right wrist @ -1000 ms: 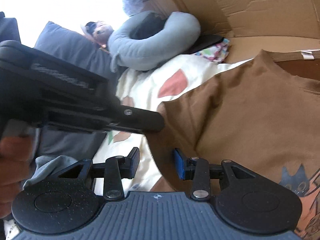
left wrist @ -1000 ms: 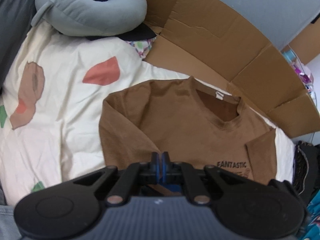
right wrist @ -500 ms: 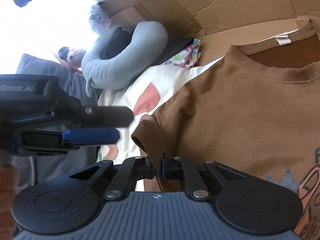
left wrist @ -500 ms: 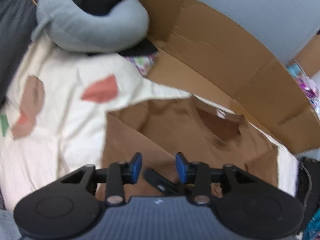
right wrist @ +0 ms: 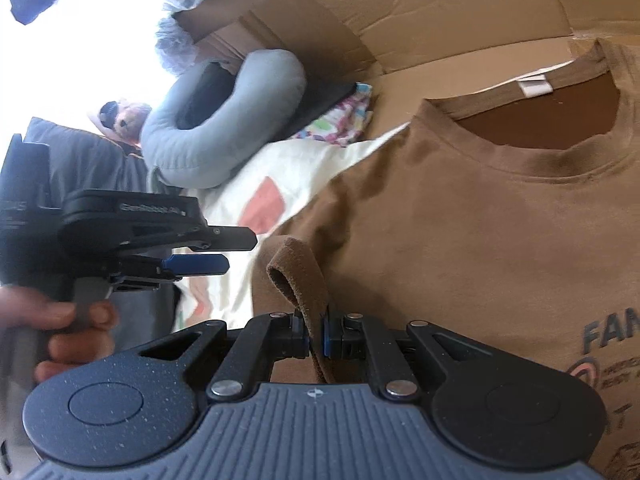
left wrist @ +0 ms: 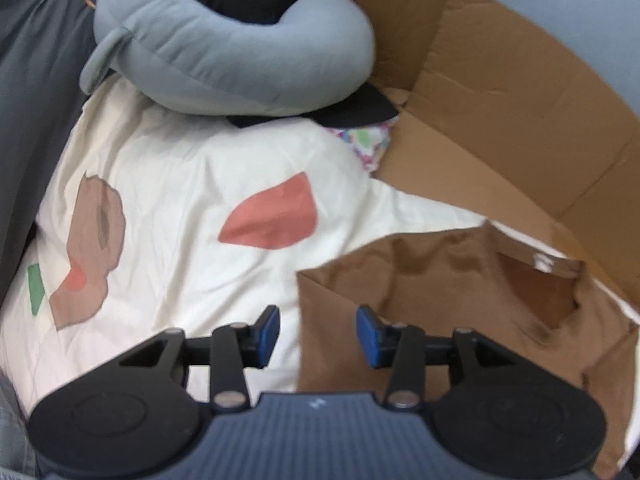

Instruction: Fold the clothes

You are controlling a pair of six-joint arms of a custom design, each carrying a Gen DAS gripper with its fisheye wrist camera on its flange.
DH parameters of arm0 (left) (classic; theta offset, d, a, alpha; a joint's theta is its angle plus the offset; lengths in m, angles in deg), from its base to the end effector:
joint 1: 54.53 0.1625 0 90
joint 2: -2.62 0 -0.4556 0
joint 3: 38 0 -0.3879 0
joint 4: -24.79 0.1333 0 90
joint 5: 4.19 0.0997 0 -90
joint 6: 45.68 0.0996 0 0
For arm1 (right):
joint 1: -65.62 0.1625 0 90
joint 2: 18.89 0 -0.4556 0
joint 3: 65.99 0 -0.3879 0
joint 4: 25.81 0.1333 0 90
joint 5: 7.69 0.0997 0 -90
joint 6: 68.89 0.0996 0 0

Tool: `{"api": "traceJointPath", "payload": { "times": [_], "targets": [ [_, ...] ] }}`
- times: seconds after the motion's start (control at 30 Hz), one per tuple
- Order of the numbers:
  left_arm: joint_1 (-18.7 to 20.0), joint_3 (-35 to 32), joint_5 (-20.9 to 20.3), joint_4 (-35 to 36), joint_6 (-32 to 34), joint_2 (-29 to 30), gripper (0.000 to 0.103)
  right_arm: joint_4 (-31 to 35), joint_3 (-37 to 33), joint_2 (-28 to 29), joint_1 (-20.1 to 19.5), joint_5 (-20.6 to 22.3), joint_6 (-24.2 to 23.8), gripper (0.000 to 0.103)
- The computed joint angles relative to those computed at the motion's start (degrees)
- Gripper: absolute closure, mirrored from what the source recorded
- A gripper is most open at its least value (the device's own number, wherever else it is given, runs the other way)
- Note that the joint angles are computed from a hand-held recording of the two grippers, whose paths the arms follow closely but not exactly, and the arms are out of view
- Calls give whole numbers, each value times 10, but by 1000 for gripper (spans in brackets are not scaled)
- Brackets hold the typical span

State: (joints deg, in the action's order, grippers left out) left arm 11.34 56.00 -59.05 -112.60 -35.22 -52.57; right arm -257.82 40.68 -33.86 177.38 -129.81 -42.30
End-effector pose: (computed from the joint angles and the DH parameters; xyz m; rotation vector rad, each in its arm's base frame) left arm -0.1012 -0.6922 0.2278 0.6963 2.4390 -0.2844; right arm 0.2812 -0.4877 -0.0847 -0.4663 -2.6138 1.4374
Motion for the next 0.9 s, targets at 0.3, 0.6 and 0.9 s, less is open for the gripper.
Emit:
{"api": "traceJointPath", "payload": {
  "times": [0.3,0.6,0.9],
  "targets": [
    [15,-30,28,-32,15,52,50,35,40,-20,-31,30,16,84],
    [21,-57,-4,-3,-19,65,84,-21,66,-10,-69,79,50,77],
    [11,-64,23,-35,49,75,95,3,53,-7,-72,67,104,101]
  ]
}}
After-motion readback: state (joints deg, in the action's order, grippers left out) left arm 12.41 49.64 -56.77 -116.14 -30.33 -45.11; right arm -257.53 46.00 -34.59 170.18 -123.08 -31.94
